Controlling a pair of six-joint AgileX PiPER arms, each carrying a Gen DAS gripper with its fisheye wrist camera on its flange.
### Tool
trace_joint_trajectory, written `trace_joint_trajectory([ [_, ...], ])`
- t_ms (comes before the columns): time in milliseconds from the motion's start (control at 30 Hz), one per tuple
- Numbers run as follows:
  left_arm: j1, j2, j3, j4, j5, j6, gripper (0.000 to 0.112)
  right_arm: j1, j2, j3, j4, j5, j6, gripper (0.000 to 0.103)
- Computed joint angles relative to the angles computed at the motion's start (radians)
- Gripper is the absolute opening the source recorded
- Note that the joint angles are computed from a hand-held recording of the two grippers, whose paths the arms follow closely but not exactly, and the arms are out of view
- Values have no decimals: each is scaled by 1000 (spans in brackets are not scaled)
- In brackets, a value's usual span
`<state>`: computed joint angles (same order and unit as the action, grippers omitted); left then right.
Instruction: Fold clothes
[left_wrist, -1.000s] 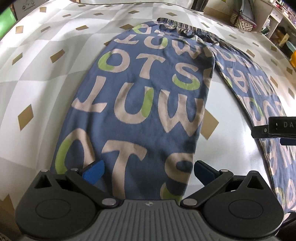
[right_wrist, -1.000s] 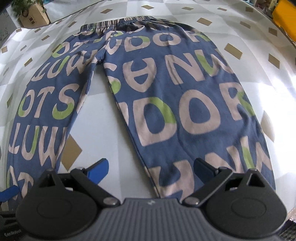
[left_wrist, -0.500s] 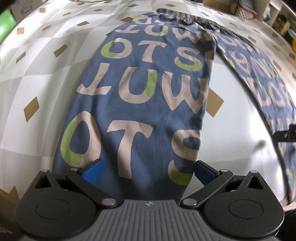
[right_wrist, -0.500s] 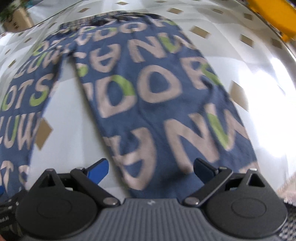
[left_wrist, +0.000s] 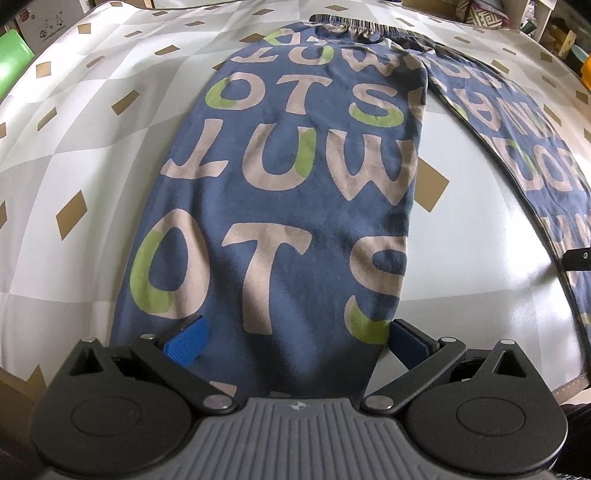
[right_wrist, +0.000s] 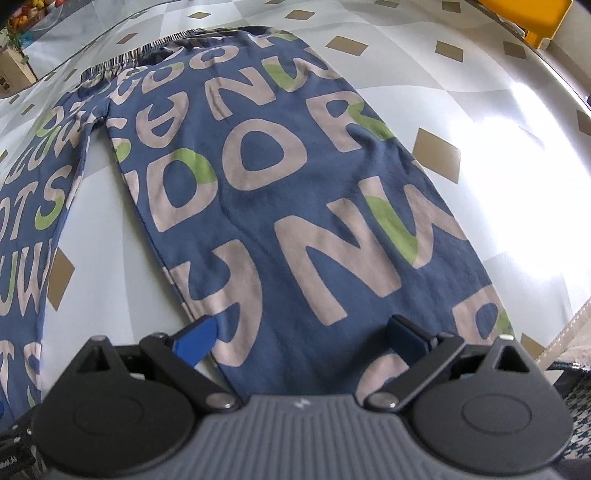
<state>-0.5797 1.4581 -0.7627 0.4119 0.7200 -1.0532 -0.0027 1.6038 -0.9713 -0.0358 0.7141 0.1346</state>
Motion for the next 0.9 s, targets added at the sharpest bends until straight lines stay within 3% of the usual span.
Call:
trace_joint_trajectory([
  [433,15,-46,26,1,-6,-35,103,-24,-63,42,11,-23,-8,100],
  [900,11,-64,29,-26,41,-44,103,-263,-81,51,90,16,-96,100],
])
